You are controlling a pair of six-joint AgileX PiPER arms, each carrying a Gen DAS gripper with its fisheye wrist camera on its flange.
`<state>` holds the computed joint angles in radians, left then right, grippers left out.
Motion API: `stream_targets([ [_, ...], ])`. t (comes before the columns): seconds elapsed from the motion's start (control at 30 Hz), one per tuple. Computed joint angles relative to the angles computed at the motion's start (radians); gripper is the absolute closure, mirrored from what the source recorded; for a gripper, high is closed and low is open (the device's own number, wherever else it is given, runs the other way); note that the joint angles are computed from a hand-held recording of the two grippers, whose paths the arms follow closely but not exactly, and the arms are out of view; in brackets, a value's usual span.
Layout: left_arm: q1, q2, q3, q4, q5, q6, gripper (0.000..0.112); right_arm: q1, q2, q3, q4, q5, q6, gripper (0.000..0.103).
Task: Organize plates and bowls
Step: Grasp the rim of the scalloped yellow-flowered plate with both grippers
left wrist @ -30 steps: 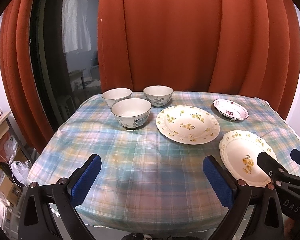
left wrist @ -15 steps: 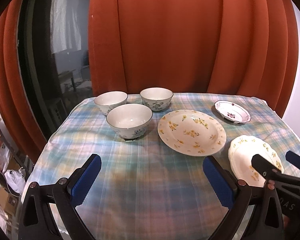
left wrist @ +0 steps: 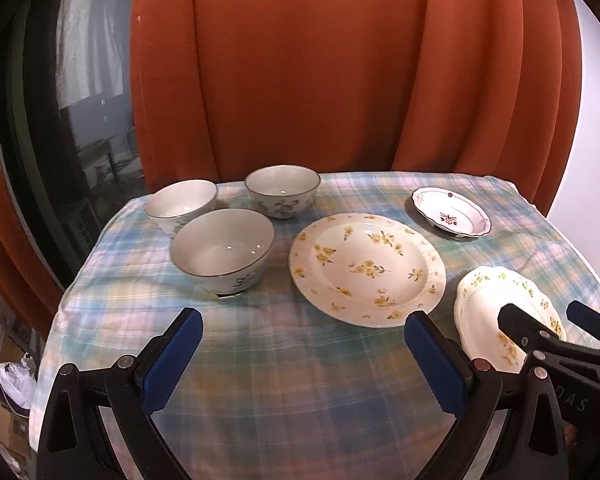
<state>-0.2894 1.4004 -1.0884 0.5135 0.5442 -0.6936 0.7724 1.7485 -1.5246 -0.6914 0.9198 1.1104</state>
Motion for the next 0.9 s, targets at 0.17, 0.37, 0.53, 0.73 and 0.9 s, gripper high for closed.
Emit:
stream_targets([
  [0.17, -0.061, 0.099, -0.077, 0.040, 0.029, -0.082, 0.012, -0.073, -0.011, 0.039, 0.035, -0.038, -0.062, 0.000],
  [0.37, -0.152, 0.239, -0.226, 0.052, 0.115, -0.150, 0.017, -0.222, -0.023, 0.066, 0.139, -0.115, -0.228, 0.000],
  [0.53, -0.228, 0.367, -0.379, 0.064, 0.218, -0.206, 0.017, -0.353, -0.018, 0.071, 0.262, -0.166, -0.420, 0.000],
  [0.73, -0.282, 0.509, -0.544, 0.016, 0.323, -0.241, 0.020, -0.492, 0.030, 0.036, 0.425, -0.186, -0.677, 0.000],
  [0.9, -0.314, 0.621, -0.674, -0.030, 0.417, -0.286, 0.023, -0.584, 0.085, 0.000, 0.561, -0.174, -0.890, 0.000],
])
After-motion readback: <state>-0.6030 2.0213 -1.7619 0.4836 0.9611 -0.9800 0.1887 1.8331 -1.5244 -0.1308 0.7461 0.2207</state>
